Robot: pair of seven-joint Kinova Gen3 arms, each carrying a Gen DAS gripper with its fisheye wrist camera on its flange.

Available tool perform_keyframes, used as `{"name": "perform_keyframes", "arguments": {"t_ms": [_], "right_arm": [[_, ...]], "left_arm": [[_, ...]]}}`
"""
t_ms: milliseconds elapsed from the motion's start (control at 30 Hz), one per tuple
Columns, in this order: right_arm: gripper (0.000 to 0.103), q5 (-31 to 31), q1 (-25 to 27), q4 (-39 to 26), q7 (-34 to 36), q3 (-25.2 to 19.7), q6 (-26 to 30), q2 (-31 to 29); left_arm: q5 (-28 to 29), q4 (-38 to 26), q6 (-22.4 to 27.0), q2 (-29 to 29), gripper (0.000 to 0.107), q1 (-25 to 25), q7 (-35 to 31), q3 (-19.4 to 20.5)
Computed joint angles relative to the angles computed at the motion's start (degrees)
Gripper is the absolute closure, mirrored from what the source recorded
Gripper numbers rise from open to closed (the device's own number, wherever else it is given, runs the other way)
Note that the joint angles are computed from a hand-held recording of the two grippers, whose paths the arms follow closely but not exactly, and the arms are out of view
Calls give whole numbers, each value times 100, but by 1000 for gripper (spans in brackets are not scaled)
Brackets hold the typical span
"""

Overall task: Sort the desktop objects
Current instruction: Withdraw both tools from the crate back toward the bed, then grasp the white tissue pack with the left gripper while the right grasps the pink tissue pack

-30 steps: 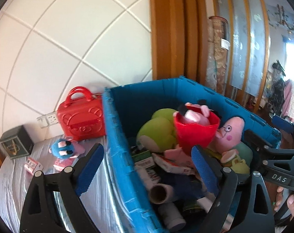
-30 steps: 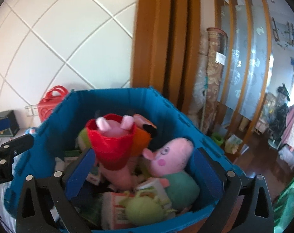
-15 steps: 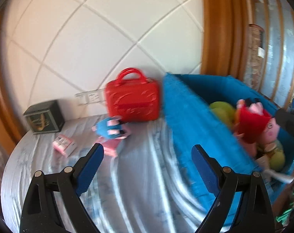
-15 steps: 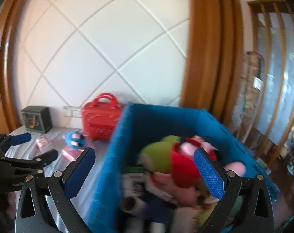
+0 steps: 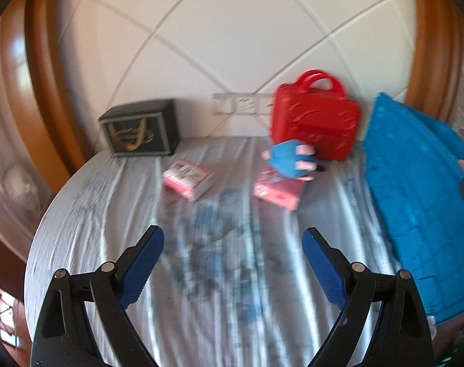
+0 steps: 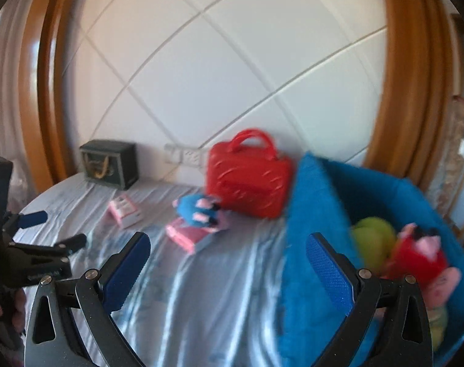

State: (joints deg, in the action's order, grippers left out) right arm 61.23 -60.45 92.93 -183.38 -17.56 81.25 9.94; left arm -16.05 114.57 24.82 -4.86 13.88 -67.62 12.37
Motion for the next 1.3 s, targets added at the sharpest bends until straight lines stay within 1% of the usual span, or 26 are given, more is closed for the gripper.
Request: {"name": "perform_keyframes", "arguments": {"t_ms": [33,67,167,267,433,533,600,667,867,967,1033,1100,1133,1167,1233,1267,1300], "right_arm": [[0,-97,116,-36,25,45,-222,78],[0,-195,244,-93,65,90,-444,179],[0,-403,381,-227,184,278,-843,427],[0,-653,548,-376,500,499,-1174,663],[0,-1126,939,-516,992,865,-1821,1011],[0,-1441,1240,-607,1346,1076,-2209,1242],[0,-1687,1489,-703,1657,1207,-2519,1460],[0,-1949,1732,-866,2017,1319,-2781,1723],[0,-2675,2341,-1450,2916,1561,-3414,2646],[0,-2995,2504,-1715,3252,1654,-3607,3024],[0,-3214,2586,-1882,3472,1698,-3707,3244],[0,-3431,2630,-2029,3651,1737,-3837,3429],[0,-3524,2619,-2116,3753,1758,-3858,3505],[0,-3595,2583,-2218,3867,1786,-3851,3581],[0,-3701,2470,-2422,4114,1836,-3870,3713],[0,-3753,2427,-2524,4241,1832,-3878,3764],[0,-3775,2311,-2683,4338,1902,-3793,3845]], "left_arm": [[89,5,-7,36,15,-62,-124,-56],[172,-5,-21,109,15,-70,-257,-193],[459,-81,-75,371,15,-204,-669,-428],[591,-316,-28,800,15,-297,-837,-553],[794,-841,38,1575,15,-303,-1095,-705],[802,-1347,158,2178,15,-207,-1130,-827],[763,-1843,375,2680,15,-143,-1078,-889],[794,-2372,561,3204,15,-16,-1135,-1054],[941,-3965,997,4650,15,-81,-1426,-1021],[953,-4726,1308,5253,15,5,-1527,-1105],[904,-5096,1515,5544,15,83,-1483,-1256],[795,-5209,1596,5653,15,107,-1274,-1410],[809,-5192,1591,5663,15,42,-1210,-1434],[854,-5101,1535,5633,15,20,-1056,-1565],[664,-5020,1543,5644,15,200,-590,-2067],[536,-5003,1598,5659,15,221,-414,-2226],[501,-5019,1697,5678,15,181,-332,-2279]]}}
